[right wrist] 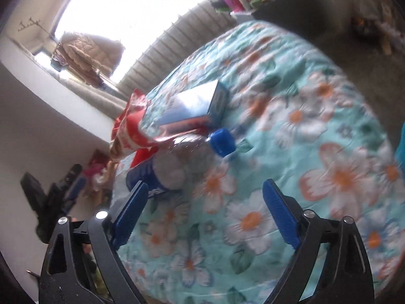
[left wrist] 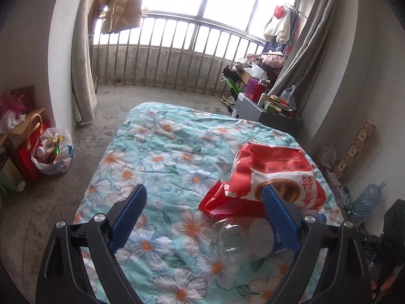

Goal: Collect trash
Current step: 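Move both tools back to the bed toward the Pepsi bottle, then close the right tool around the clear Pepsi bottle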

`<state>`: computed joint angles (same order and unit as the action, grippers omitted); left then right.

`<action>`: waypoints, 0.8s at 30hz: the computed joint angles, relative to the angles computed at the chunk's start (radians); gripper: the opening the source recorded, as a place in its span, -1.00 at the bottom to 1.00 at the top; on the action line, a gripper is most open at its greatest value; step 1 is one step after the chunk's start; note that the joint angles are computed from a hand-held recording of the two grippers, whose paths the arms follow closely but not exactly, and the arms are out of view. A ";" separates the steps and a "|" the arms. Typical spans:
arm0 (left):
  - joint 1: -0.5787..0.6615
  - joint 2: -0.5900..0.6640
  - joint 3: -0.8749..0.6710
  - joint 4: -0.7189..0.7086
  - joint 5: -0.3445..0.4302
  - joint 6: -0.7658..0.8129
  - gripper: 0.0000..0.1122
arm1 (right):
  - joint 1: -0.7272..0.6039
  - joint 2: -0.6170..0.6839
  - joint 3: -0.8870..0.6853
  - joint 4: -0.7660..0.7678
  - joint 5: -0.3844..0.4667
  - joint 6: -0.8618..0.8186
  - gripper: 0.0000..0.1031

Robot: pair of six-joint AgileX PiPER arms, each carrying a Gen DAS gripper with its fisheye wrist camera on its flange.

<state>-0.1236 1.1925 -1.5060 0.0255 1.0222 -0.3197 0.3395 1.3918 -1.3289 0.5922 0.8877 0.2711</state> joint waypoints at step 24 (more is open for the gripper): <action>0.241 -0.091 0.301 -0.724 0.053 0.351 -0.45 | -0.120 0.106 0.115 0.491 0.076 -0.250 0.29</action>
